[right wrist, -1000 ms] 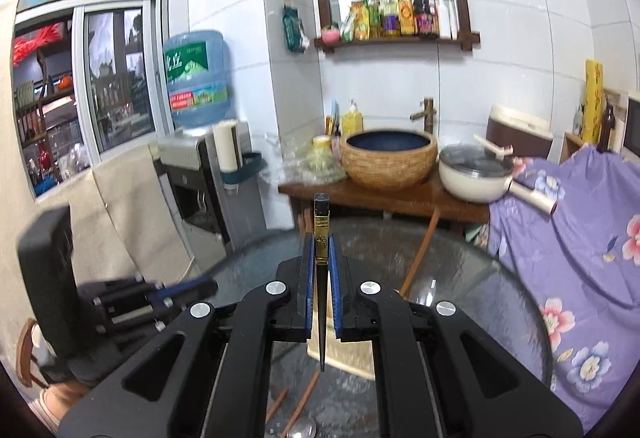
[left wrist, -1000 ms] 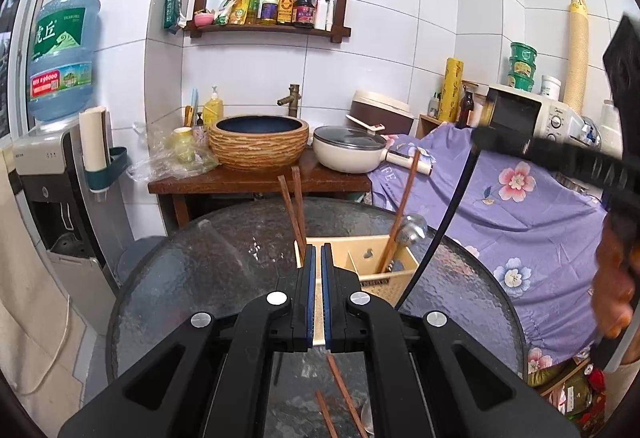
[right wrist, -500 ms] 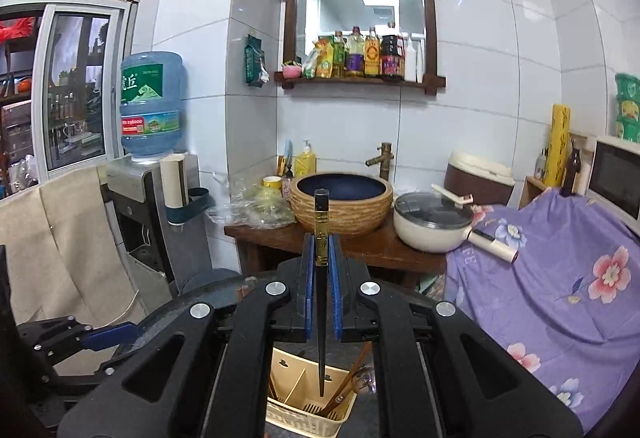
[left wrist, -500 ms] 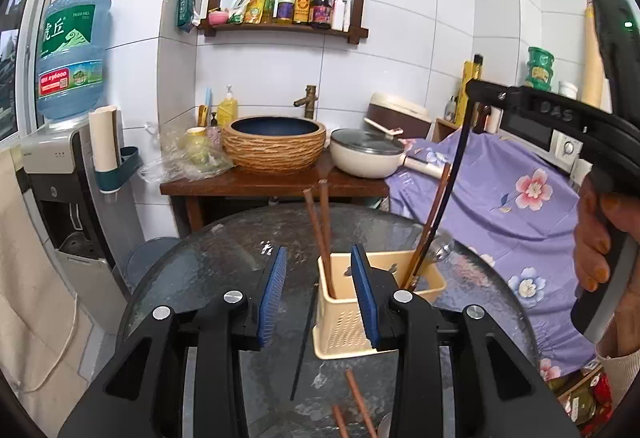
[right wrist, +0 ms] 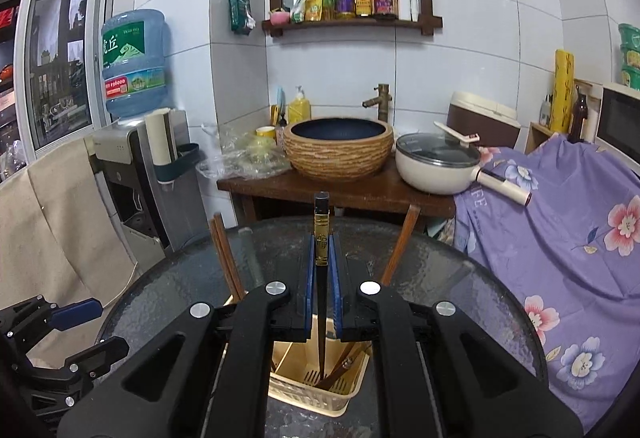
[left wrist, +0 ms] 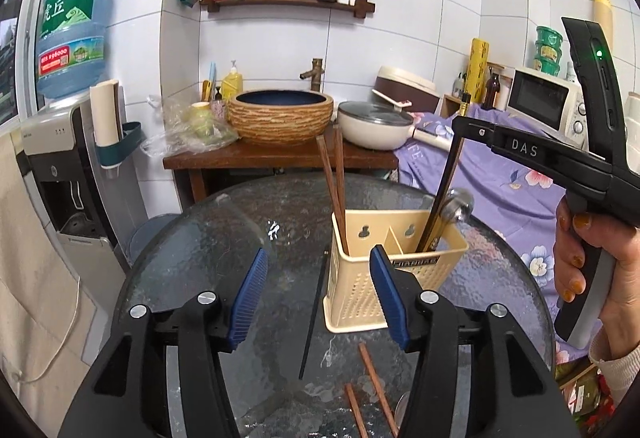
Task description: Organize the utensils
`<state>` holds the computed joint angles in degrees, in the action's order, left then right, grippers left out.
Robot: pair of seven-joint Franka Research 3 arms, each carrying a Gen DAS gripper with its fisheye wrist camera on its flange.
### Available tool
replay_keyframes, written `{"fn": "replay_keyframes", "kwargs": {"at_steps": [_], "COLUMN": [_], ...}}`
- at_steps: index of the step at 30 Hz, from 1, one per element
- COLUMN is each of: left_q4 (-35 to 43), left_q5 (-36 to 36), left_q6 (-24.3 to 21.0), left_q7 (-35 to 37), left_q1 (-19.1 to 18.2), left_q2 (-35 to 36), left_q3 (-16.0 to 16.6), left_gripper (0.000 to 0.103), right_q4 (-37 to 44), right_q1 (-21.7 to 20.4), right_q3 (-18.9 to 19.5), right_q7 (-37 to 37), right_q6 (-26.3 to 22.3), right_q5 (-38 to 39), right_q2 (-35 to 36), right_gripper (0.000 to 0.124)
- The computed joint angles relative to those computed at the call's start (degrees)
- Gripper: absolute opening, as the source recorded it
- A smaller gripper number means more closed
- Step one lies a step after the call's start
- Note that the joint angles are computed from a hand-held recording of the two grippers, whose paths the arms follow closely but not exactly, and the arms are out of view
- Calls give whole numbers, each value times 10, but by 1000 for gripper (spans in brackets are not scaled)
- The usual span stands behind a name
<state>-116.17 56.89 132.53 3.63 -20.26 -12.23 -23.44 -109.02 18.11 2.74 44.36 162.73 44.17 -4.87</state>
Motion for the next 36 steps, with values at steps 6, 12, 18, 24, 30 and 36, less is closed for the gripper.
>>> {"fn": "replay_keyframes", "kwargs": {"at_steps": [6,12,18,24,30,36], "left_q4": [-15,-35,-54,-68,-79,-85], "left_q5": [-15,-45,-62,-74,-88,-95], "left_q6": [0,4,18,27,38,35], "left_q7": [3,25,22,16,16,13], "left_q1": [-3,-8,-9,-9,-13,-18], "left_q2": [2,10,12,16,25,36], "left_q3": [2,9,14,16,18,19], "left_gripper": [62,65,66,68,71,71], "right_q4": [-12,-16,-14,-40,-77,-108], "right_q1": [-4,-5,-6,3,31,52], "right_q3": [0,1,1,0,-15,-31], "right_q7": [14,18,14,-25,-119,-174], "right_q6": [-5,-2,0,25,63,87], "right_q5": [-15,-19,-14,7,98,154], "right_q2": [3,8,9,-10,-42,-69], "right_gripper": [8,8,8,26,62,62]}}
